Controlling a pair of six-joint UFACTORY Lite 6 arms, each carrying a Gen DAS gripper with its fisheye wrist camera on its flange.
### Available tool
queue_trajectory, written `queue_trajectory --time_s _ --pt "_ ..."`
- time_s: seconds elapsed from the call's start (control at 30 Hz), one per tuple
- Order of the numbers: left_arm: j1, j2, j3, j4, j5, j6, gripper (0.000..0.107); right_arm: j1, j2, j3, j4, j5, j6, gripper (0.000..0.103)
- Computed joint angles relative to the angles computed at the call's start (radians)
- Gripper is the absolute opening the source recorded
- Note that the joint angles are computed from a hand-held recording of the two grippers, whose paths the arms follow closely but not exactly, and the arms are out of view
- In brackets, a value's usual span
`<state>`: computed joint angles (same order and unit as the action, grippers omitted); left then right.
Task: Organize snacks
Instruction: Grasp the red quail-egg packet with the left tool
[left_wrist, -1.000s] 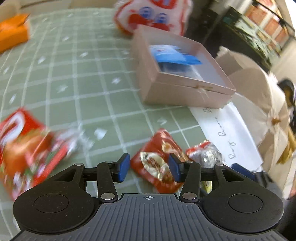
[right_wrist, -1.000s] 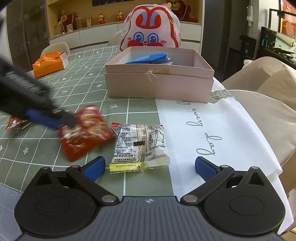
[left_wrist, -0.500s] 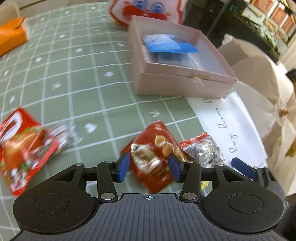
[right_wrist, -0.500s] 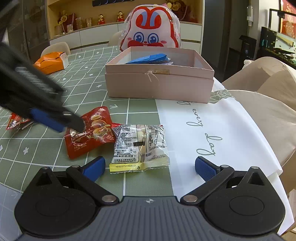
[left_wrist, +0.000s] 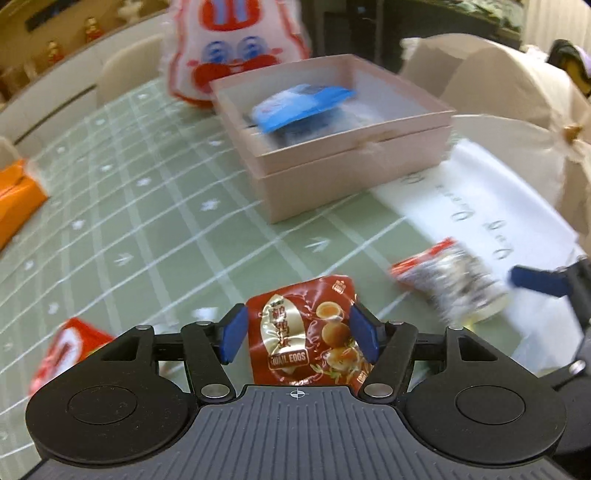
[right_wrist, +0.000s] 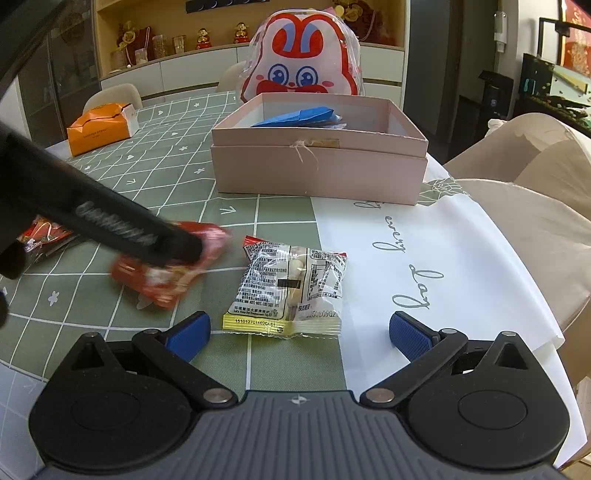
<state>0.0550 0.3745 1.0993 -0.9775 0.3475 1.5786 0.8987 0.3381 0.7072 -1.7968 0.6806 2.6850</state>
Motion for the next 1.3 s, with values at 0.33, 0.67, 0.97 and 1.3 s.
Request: queue_trajectory --time_s 0.33,0.67,0.97,1.3 --pt "0.023 0.116 0.134 0.164 0.148 -0.231 0.086 -0.002 0.001 0.001 -0.004 -0.002 0.000 0.103" --pt "0.058 0.097 0.088 0.039 0.166 -0.146 0.083 0.000 0.003 0.003 0.000 -0.001 -0.002 0.103" --pt "0.053 -0.023 -0.088 -0.147 0.067 -0.062 0.077 -0.042 -0.019 -0.024 -0.107 -0.036 0.018 0.103" --pt "0.053 -0.153 -0.277 -0.422 -0.016 0.083 0.078 -0.072 -0.004 -0.005 -0.202 -0.065 0.024 0.103"
